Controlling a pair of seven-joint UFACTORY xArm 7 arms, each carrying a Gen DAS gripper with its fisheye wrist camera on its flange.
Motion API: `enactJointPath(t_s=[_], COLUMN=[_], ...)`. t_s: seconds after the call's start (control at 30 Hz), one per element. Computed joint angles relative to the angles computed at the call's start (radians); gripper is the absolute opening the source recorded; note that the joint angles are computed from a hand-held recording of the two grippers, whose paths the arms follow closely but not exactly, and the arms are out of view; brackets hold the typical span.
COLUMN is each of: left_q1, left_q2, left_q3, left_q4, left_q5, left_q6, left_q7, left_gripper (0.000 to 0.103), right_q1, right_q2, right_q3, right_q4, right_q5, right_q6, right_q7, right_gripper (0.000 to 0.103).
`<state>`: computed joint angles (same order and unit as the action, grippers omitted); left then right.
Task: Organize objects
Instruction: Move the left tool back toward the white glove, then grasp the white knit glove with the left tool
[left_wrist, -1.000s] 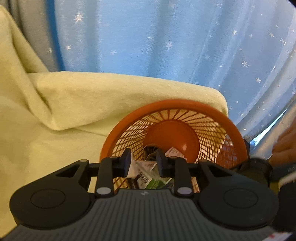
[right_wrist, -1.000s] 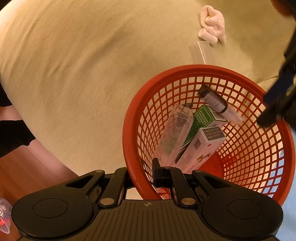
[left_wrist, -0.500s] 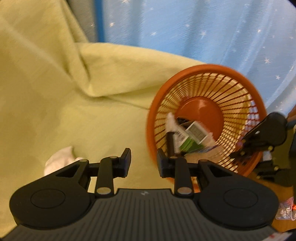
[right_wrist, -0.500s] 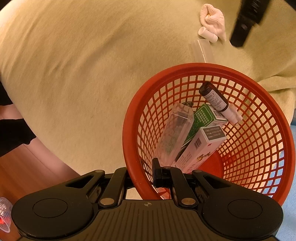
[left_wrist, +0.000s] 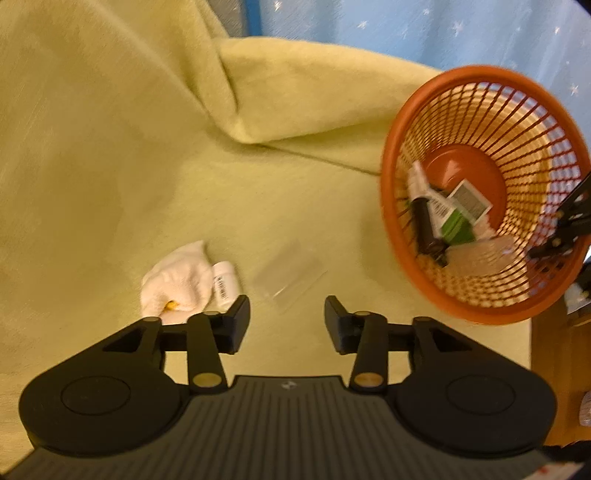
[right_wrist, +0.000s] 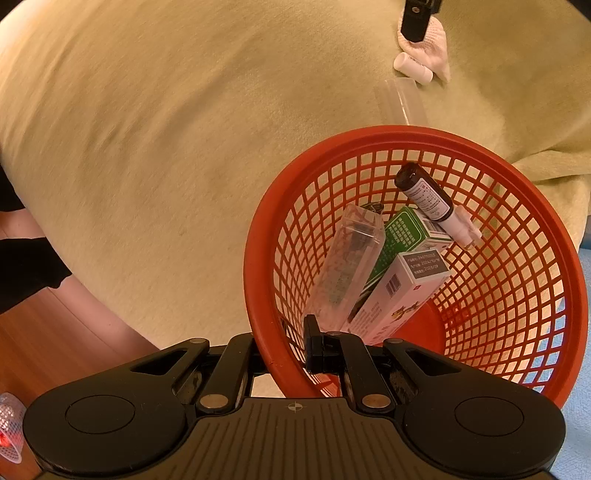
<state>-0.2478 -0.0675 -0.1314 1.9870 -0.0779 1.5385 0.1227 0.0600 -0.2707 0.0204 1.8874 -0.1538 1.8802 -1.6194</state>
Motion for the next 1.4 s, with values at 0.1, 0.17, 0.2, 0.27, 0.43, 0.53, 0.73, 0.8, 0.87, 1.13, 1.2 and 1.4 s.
enactJointPath(t_s=[0.1,0.17,0.2,0.27,0.43,0.53,0.73,0.8,0.87,1.13,1.2,1.4], left_q1=[0.008,0.012,0.013,0.012,0.011,0.016,0.035,0.041,0.048,0.067,0.067,0.064], left_q2=[-0.002,0.0,0.002,0.006,0.012,0.018,0.039,0.036,0.035,0.054,0.06,0.077], left_q3=[0.005,0.006,0.005,0.0,-0.002,0.003,0.021,0.026,0.032,0.041,0.041,0.039], left_q4=[-0.019,-0.03,-0.034,-0.043,-0.069,-0.086,-0.129,-0.156,-0.177,-0.19,-0.189,-0.172], left_q5=[0.011,0.016,0.022,0.049,0.112,0.16,0.211,0.216,0.212,0.172,0.17,0.177], left_q6=[-0.001,-0.009,-0.012,-0.026,-0.067,-0.1,-0.169,-0.2,-0.223,-0.235,-0.232,-0.212], left_q7=[-0.03,-0.069,-0.089,-0.119,-0.147,-0.146,-0.097,-0.052,-0.001,0.122,0.139,0.143], left_gripper=[0.047,0.051,0.051,0.056,0.062,0.067,0.067,0.067,0.067,0.066,0.065,0.059], right_q1=[-0.001,-0.001,-0.002,-0.002,-0.002,-0.002,-0.003,-0.004,-0.004,-0.003,-0.003,-0.003], right_q2=[0.004,0.003,0.005,0.006,0.011,0.012,0.017,0.021,0.022,0.022,0.025,0.027], right_q3=[0.0,0.001,0.001,0.002,0.002,0.002,0.002,0.001,0.0,0.002,0.002,0.001], right_q4=[0.006,0.005,0.007,0.008,0.016,0.017,0.027,0.034,0.037,0.035,0.039,0.042], right_q5=[-0.003,-0.005,-0.006,-0.007,-0.009,-0.009,-0.007,-0.006,-0.005,-0.005,-0.004,-0.003], right_q6=[0.004,0.004,0.006,0.006,0.011,0.012,0.019,0.023,0.026,0.032,0.033,0.035], right_q7=[-0.001,-0.004,-0.004,-0.002,-0.004,-0.003,-0.003,-0.001,-0.002,-0.004,-0.003,-0.003], right_gripper=[0.005,0.005,0.005,0.005,0.005,0.005,0.005,0.005,0.005,0.005,0.005,0.005])
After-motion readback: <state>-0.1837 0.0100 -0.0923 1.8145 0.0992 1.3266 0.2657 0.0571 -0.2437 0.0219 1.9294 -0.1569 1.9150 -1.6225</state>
